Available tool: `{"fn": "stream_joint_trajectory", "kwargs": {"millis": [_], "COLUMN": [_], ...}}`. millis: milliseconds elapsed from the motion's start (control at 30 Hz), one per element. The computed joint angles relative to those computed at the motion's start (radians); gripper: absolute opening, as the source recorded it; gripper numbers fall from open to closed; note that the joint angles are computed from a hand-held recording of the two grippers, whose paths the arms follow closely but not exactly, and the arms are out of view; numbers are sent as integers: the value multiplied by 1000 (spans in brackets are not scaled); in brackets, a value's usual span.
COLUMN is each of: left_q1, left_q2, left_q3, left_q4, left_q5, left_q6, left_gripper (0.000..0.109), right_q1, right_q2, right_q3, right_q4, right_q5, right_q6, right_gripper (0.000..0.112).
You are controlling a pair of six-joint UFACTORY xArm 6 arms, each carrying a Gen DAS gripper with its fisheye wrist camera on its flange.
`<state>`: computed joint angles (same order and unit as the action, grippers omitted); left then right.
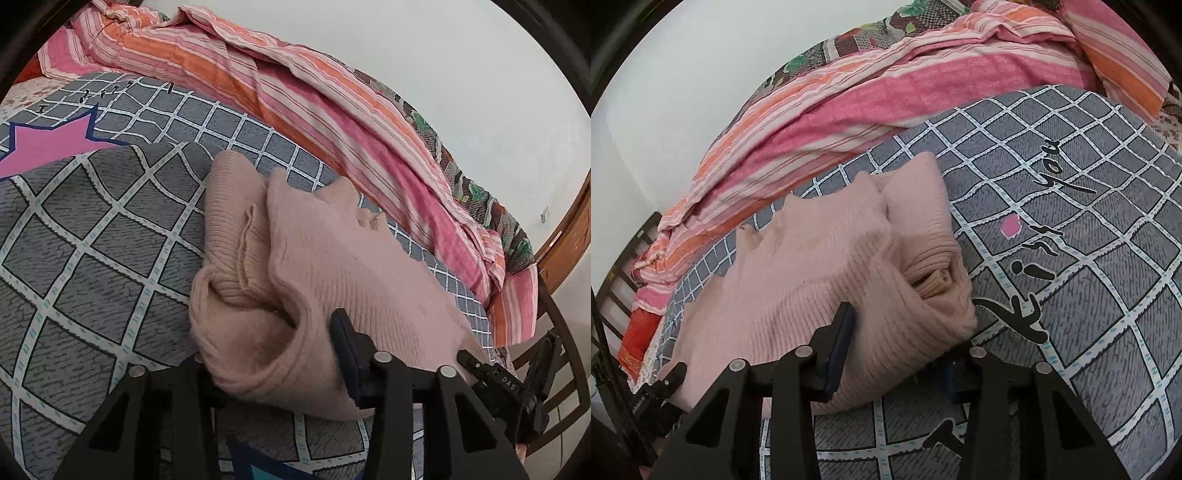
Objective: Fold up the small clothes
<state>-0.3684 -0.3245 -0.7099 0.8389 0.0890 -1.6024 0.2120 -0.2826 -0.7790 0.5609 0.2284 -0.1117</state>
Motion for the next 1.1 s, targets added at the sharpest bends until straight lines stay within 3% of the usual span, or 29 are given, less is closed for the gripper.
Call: {"fn": "stream_joint_trajectory", "kwargs": {"millis": [167, 333, 467, 567, 633, 867, 1100], "left_q1": [54, 63, 75, 69, 43, -45, -146], "left_q2": [10, 14, -14, -52, -95, -280, -470], "left_q3": [31, 12, 31, 78, 106, 244, 329], "left_q4": [31, 152, 219, 119, 51, -291, -224], "left_q5": [-131, -128, -143, -155, -117, -56, 94], "left_q6": [-71, -180, -263, -207, -136, 166, 82], "left_gripper": [17, 14, 10, 9, 9, 9, 9], "right_q1": [4, 21, 10, 28, 37, -1, -18], "right_q2": [-5, -21, -30, -83, -132, -332, -584], "right_q3": [-2, 9, 11, 50, 81, 195, 348], "right_q4": [214, 274, 294, 297, 265, 309, 131], "right_q5": [-7, -35, -6, -35, -34, 96, 182], "right_q6": [-171, -248, -241, -251, -214, -160, 3], "right_gripper": [14, 9, 8, 8, 8, 8, 8]}}
